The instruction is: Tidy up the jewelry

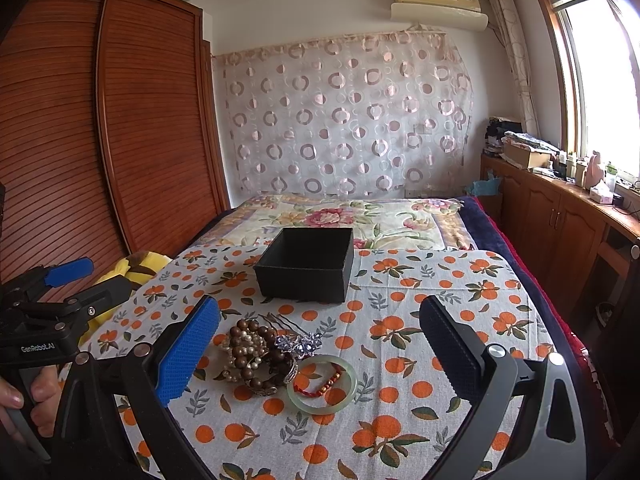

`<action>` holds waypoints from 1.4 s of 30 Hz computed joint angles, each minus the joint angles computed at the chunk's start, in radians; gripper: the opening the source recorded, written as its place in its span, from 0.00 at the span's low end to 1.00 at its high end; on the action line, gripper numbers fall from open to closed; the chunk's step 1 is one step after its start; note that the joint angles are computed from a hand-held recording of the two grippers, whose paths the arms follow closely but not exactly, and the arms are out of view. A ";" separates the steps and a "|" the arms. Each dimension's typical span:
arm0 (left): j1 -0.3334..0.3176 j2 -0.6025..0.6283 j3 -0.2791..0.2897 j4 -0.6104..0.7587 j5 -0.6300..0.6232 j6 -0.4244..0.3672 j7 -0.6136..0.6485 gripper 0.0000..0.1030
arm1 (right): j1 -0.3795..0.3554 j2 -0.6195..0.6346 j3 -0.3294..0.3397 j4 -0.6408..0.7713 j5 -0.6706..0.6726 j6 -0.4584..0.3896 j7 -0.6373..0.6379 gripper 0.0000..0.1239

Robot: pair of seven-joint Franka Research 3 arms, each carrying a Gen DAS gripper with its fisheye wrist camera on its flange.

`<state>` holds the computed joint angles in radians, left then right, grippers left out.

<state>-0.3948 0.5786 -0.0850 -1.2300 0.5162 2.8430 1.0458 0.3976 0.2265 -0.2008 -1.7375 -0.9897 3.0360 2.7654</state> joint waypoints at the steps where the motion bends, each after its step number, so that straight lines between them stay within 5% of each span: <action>1: 0.000 0.001 -0.001 0.002 -0.001 -0.002 0.002 0.93 | 0.002 0.000 -0.003 -0.001 -0.005 0.001 0.005 0.82; 29: 0.009 0.052 -0.034 0.082 -0.068 -0.075 0.076 0.93 | 0.005 0.015 0.008 0.007 0.069 -0.010 -0.058 0.82; 42: 0.024 0.270 -0.102 0.371 -0.242 -0.243 0.321 0.93 | 0.029 0.072 -0.034 -0.028 0.267 0.056 -0.256 0.81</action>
